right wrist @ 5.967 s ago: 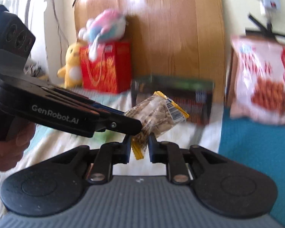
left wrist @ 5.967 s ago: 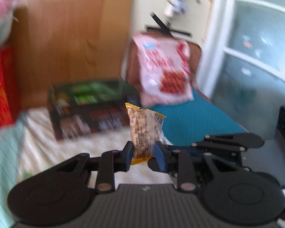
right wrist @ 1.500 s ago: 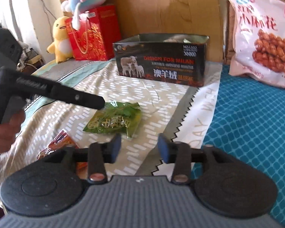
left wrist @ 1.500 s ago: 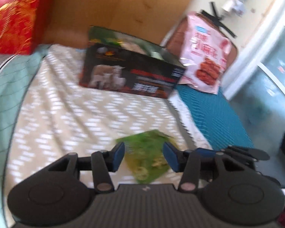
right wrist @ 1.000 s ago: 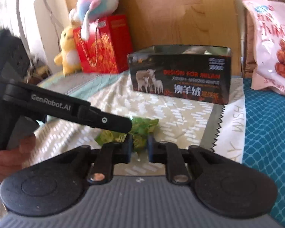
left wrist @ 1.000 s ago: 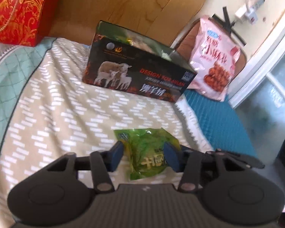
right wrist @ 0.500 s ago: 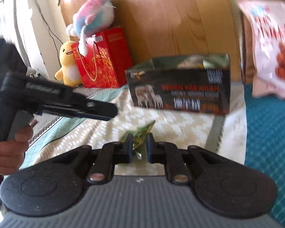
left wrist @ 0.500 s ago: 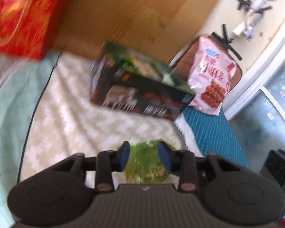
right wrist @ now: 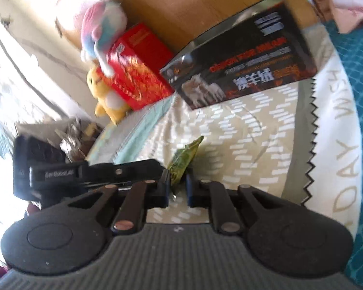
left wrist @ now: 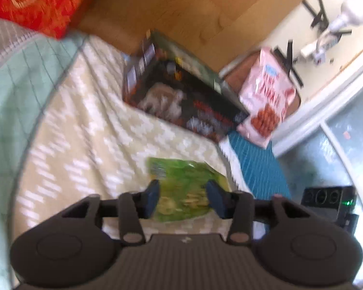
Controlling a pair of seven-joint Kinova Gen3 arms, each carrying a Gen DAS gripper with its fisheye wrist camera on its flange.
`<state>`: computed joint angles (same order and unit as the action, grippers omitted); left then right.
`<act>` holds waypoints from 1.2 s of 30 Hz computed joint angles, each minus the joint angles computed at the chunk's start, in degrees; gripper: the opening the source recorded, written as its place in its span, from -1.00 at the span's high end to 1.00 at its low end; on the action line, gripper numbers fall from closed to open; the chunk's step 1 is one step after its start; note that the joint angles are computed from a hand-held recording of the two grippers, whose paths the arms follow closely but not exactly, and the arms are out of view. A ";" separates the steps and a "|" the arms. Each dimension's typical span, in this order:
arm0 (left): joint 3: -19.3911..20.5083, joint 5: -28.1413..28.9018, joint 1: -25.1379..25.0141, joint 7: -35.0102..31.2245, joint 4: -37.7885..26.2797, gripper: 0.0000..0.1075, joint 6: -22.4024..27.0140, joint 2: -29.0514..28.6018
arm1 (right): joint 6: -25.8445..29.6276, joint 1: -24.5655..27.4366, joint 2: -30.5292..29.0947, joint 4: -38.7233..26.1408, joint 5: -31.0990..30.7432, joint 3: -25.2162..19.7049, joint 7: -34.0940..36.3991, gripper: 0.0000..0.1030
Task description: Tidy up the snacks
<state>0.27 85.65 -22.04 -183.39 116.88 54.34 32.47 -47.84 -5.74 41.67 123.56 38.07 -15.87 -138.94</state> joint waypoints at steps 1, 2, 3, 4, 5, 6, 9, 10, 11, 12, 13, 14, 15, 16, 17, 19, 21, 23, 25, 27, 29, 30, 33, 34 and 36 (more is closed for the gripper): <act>0.02 1.15 -0.33 -0.92 0.67 -0.18 -0.36 -0.76 | -1.82 1.32 0.37 0.51 0.46 -0.64 -0.96 0.70; -0.31 1.37 -0.32 -1.01 0.74 -0.19 -0.11 -1.16 | -3.64 2.74 0.82 0.61 1.85 -1.07 -2.64 0.70; -0.38 0.66 -0.45 -0.23 0.21 -0.19 0.69 -1.15 | -5.92 4.74 1.43 1.01 2.72 -2.26 -3.61 0.70; -0.18 -0.56 -0.94 0.95 -0.69 -0.20 2.21 -0.67 | -7.45 6.52 1.84 1.26 2.93 -3.74 -3.67 0.70; 1.08 -1.56 -2.15 1.94 -1.49 -0.26 3.44 0.03 | -8.38 8.64 2.36 1.40 2.72 -6.04 -2.81 0.70; 3.40 -2.16 -4.09 2.70 -2.15 -0.28 4.27 0.89 | -8.87 10.15 2.78 1.13 2.49 -7.88 -2.22 0.70; 11.37 -3.06 -9.02 5.30 -4.89 -0.01 3.75 2.91 | -10.69 10.20 2.54 0.11 2.85 -7.85 -2.94 0.70; 13.12 -3.74 -9.47 6.49 -6.73 0.26 3.45 3.17 | -10.70 9.89 2.33 -0.55 3.11 -7.61 -3.72 0.70; 13.80 -4.25 -8.92 7.73 -8.47 0.46 2.56 2.82 | -10.09 8.56 1.21 -1.20 2.46 -6.30 -4.40 0.70; 13.53 -4.22 -7.32 9.14 -9.54 0.49 0.74 1.79 | -9.15 6.18 -0.32 -1.96 0.87 -3.93 -4.42 0.70; 12.19 -3.91 -4.67 10.85 -11.22 0.49 -1.59 0.56 | -7.57 4.49 -1.51 -2.99 -0.64 -2.52 -3.62 0.70; 10.68 -3.62 -2.01 11.62 -12.65 0.49 -3.92 -0.41 | -5.34 3.59 -2.40 -4.65 -1.44 -1.79 -3.69 0.70; 9.23 -3.31 0.64 11.58 -14.23 0.49 -6.25 -0.96 | -3.01 2.14 -2.80 -6.74 -2.26 -0.64 -4.64 0.70; 7.79 -3.51 3.30 11.68 -16.18 0.49 -8.59 -1.04 | -0.69 -0.37 -3.31 -8.71 -4.01 1.54 -4.65 0.70; 6.29 -4.32 5.95 12.71 -17.84 0.48 -10.92 -1.13 | 1.64 -3.02 -3.58 -10.98 -5.54 3.96 -3.74 0.70; 3.00 -6.25 11.26 14.22 -20.74 0.42 -15.58 -0.67 | 6.30 -8.33 -3.68 -14.52 -10.20 8.27 0.43 0.68; -1.08 -4.69 16.57 13.00 -21.03 0.38 -20.24 -0.62 | 10.96 -13.64 -2.62 -18.22 -14.86 12.75 4.09 0.55; -4.48 -0.19 20.79 8.80 -19.27 0.32 -24.18 -1.11 | 14.69 -18.94 -2.60 -19.61 -19.52 18.06 8.52 0.34; -4.82 4.22 20.77 4.14 -15.72 0.30 -24.61 -2.96 | 14.69 -22.62 -3.74 -17.63 -24.18 21.78 12.72 0.30; -2.95 5.97 16.71 -0.52 -11.23 0.27 -21.45 -5.49 | 10.96 -22.44 -6.05 -12.46 -26.15 21.25 14.79 0.29; -1.51 4.63 11.40 -4.41 -6.40 0.23 -16.92 -7.82 | 6.57 -18.27 -7.76 -7.15 -24.40 16.76 16.63 0.20; -0.61 2.56 8.78 -5.03 -4.90 0.23 -14.59 -8.36 | 5.43 -15.70 -8.70 -4.49 -22.13 14.11 16.94 0.16; 0.56 -4.43 1.35 -4.91 0.61 0.22 -7.60 -9.08 | 2.47 -9.53 -10.06 3.47 -15.57 6.91 19.31 0.06; 0.85 -6.76 -1.11 -4.70 2.37 0.22 -5.27 -8.75 | 1.79 -8.97 -10.41 6.12 -14.61 5.83 21.18 0.06; 1.67 -11.42 -6.08 -4.17 4.99 0.22 -0.61 -7.76 | 1.84 -11.04 -11.55 10.55 -15.44 5.85 25.72 0.05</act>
<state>1.94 74.23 -28.11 -187.56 121.87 53.74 24.71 -46.00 -16.78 30.13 134.11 22.63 -10.02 -113.22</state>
